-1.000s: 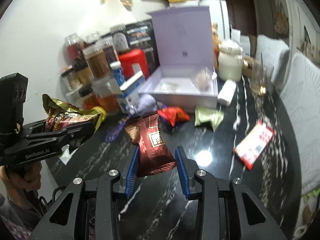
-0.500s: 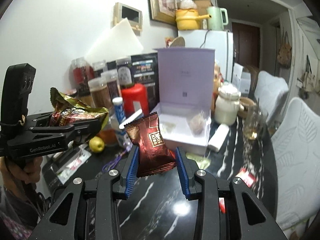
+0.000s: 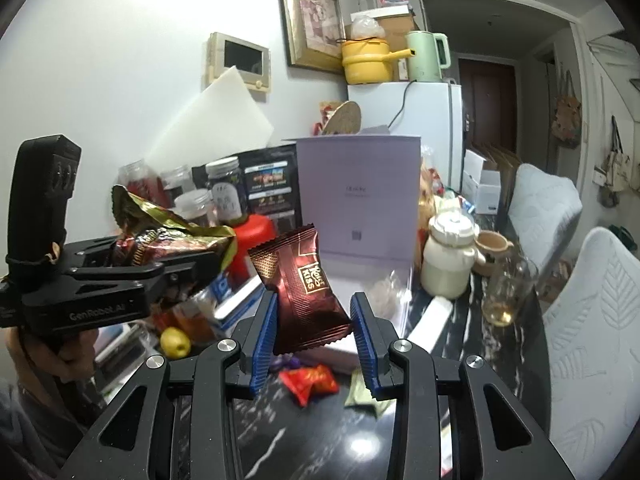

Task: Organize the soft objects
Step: 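Lift both held packets and carry them over the lavender box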

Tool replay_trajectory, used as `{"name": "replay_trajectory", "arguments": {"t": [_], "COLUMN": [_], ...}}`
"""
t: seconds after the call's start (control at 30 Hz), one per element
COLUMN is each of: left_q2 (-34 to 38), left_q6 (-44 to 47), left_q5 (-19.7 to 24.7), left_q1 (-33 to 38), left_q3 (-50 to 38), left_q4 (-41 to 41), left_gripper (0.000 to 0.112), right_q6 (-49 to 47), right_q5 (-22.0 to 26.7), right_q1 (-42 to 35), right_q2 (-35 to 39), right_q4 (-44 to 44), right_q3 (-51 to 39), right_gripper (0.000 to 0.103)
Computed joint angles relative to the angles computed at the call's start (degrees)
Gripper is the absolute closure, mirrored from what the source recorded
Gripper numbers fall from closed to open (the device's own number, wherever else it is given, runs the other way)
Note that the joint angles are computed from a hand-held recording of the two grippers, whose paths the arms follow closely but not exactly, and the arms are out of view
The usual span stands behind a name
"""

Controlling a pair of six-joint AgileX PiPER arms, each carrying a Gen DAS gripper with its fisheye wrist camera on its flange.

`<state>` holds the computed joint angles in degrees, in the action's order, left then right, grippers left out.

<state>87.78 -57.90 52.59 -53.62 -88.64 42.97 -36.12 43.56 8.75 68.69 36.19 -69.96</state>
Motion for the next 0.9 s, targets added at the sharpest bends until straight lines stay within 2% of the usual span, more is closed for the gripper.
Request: {"name": "replay_trajectory", "arguments": {"t": [0.33, 0.53, 0.77, 0.9], "left_q2": [8.3, 13.9, 19.7, 24.0], "left_q6": [9.7, 12.1, 13.8, 14.3], "left_q5": [-6.8, -8.2, -8.6, -6.3], "left_q1": [10.7, 15.0, 18.2, 19.4], "left_q3": [-8.1, -14.8, -22.1, -26.9], "left_q4": [-8.3, -9.8, -10.6, -10.6], "left_gripper": [0.069, 0.069, 0.069, 0.069], "right_q6": [0.1, 1.9, 1.1, 1.9], "right_q5": [-2.1, -2.3, -1.7, -1.5], "right_q1": [0.7, 1.5, 1.6, 2.1], "right_q2": [12.7, 20.4, 28.5, 33.1], "right_q4": [-0.8, -2.6, 0.1, -0.5], "right_q3": [-10.0, -17.9, -26.9, -31.8], "right_gripper": [0.067, 0.067, 0.067, 0.067]}}
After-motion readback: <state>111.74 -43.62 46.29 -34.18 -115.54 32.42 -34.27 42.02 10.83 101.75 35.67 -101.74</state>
